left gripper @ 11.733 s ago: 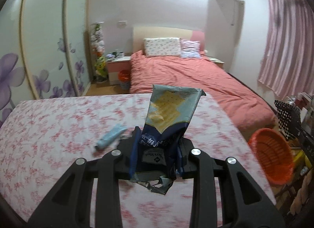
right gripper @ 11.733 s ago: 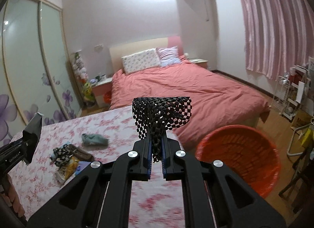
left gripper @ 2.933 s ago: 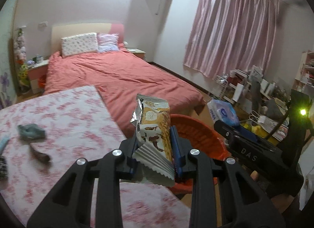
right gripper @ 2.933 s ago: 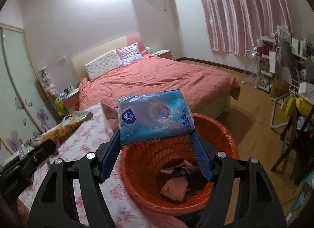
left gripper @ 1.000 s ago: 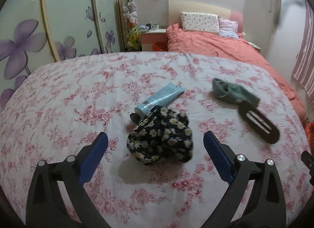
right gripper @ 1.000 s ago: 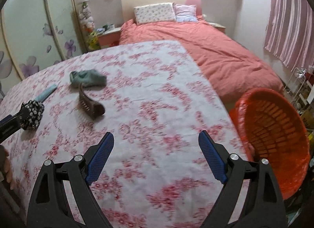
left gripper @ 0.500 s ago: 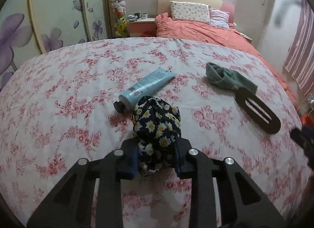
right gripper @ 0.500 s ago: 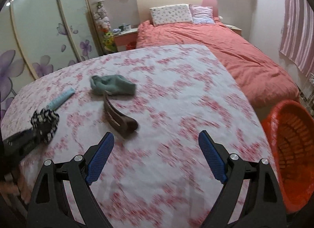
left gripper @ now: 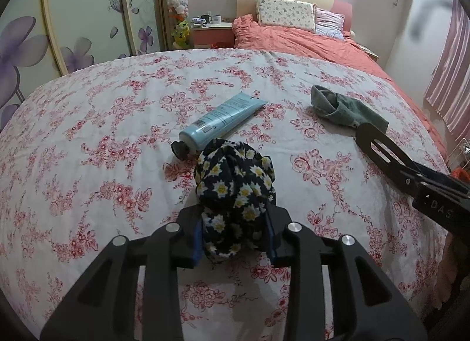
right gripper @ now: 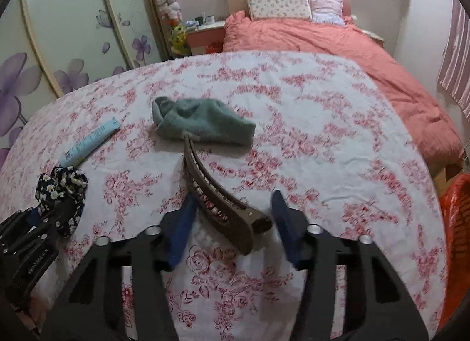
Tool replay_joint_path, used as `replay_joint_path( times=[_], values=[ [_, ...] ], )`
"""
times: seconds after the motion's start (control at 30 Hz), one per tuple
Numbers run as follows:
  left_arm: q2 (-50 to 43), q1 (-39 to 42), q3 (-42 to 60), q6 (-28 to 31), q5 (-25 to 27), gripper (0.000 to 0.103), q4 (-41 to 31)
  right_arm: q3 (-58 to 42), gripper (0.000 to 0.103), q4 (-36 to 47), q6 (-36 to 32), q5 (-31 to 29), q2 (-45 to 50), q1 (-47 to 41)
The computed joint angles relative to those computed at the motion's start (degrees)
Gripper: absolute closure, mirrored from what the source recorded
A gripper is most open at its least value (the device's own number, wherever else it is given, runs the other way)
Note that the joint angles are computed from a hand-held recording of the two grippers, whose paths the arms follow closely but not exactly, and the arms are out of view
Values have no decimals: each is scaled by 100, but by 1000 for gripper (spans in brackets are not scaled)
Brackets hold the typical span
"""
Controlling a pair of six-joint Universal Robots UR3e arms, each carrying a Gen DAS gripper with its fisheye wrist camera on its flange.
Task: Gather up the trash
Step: 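Grasp the daisy-print cloth with the left tool while the right tool grasps the brown hair clip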
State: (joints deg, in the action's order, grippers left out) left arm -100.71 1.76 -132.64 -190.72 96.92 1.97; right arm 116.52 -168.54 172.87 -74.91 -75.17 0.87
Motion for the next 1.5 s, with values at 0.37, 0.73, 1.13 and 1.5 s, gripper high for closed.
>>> replay_joint_path(
  times=[0.37, 0.73, 1.13, 1.5],
  values=[
    [-67, -68, 70, 14, 128, 69, -42, 1254, 75, 925, -236, 1593, -1282, -1391],
    [-123, -165, 198, 3, 277, 68, -159, 1919, 45, 41, -29, 997, -1740, -1585],
    [-165, -254, 283, -8, 415, 68, -238, 1734, 52, -386, 131, 484, -1376, -1298],
    [-161, -256, 274, -10, 415, 68, -232, 2049, 48, -494, 107, 938, -1638, -1881]
  ],
)
